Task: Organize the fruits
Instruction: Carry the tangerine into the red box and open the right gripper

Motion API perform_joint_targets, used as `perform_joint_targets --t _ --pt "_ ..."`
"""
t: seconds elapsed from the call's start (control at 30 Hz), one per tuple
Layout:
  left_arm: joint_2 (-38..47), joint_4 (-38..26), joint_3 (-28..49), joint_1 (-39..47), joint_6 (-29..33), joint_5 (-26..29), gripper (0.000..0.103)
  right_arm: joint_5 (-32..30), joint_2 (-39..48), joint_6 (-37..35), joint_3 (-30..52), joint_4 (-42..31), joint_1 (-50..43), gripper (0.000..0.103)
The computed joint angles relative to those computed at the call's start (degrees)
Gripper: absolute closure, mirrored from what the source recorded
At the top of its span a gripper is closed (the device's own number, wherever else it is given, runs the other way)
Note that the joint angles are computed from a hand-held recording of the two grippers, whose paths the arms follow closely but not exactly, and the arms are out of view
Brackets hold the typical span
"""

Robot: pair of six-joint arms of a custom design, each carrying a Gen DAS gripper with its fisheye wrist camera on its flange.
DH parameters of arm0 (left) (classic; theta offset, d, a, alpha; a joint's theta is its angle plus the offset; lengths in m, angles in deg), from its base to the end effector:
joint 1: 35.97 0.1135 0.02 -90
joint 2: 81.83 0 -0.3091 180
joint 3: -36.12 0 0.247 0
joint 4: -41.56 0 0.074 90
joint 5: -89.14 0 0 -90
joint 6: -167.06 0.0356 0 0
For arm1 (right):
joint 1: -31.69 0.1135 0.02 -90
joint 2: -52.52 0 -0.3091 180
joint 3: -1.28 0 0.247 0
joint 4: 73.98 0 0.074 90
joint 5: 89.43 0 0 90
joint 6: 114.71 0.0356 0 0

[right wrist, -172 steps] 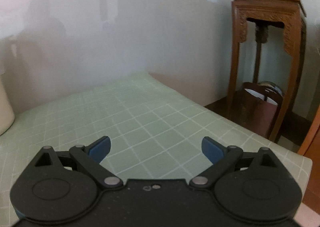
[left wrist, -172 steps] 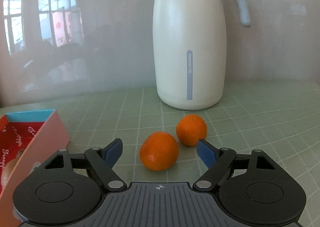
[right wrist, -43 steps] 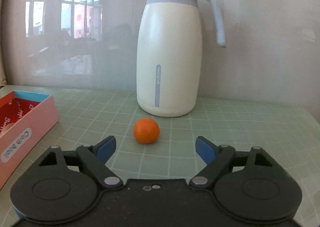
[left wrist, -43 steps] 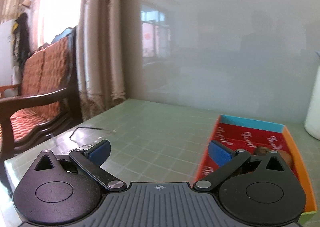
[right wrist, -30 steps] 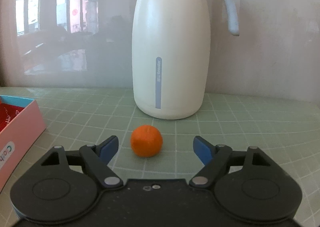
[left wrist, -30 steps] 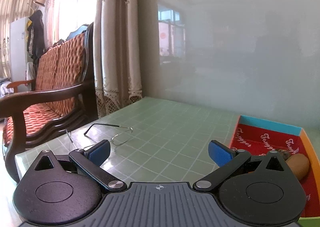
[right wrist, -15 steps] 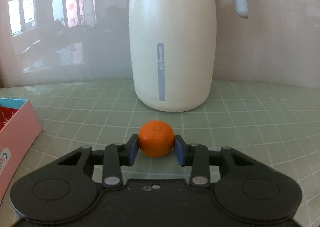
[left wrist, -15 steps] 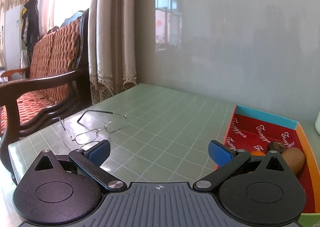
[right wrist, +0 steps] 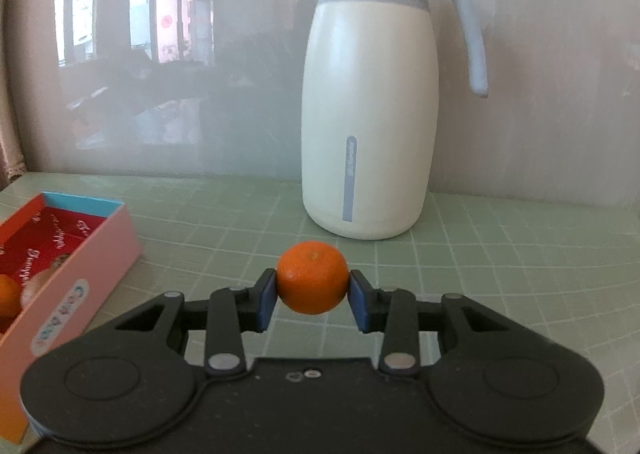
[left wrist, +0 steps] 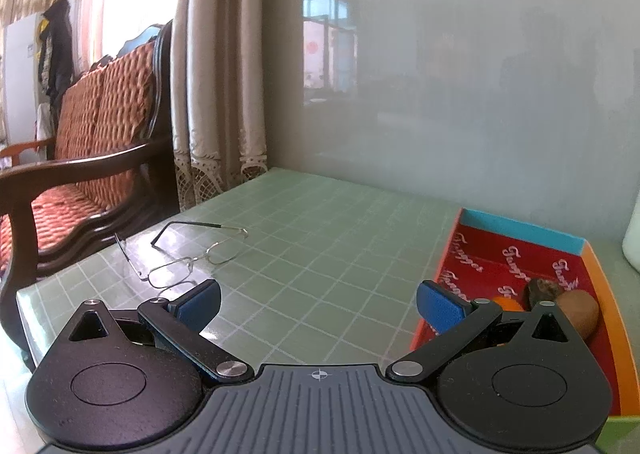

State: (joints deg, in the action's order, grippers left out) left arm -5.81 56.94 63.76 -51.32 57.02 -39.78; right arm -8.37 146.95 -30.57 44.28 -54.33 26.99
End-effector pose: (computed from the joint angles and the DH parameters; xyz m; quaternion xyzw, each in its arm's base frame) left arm 0.1936 -0.0300 0.1734 -0.1927 0.8214 0.1422 0.5176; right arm 0.2901 -0.0183 0.1711 -0.0467 0.8706 0.0232 0.4892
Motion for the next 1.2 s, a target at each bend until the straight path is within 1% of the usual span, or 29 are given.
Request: perform_joint_targets --t 0.13,0.4,0.63,0.9,1.2 --pt "-1.3 -1.8 -0.4 -0.9 0.4 -1.3 0.000 -1.3 -3.0 0.1 -2.0 -0.5 -0.4 0.066" --pt "-6.7 -6.6 -2.0 -2.8 0.5 -3.6 0.000 -3.3 -9.0 1.1 -4.8 -2.7 0.2 0.066" --pt "-11.1 -11.5 -2.7 -4.2 -2.2 -3.8 0.000 -3.0 -14.1 2.7 -7.8 -3.4 3.5 0.066" --pt "-10.6 -10.3 -3.2 -3.2 -1.6 -2.3 0.000 -0.1 -15.8 4.4 -9.7 -2.6 9.8 0.066" --pt "-10.4 -9.5 -3.5 -3.2 -0.9 -2.5 0.000 2.7 -14.9 7.0 -9.8 -0.5 18.0 0.066"
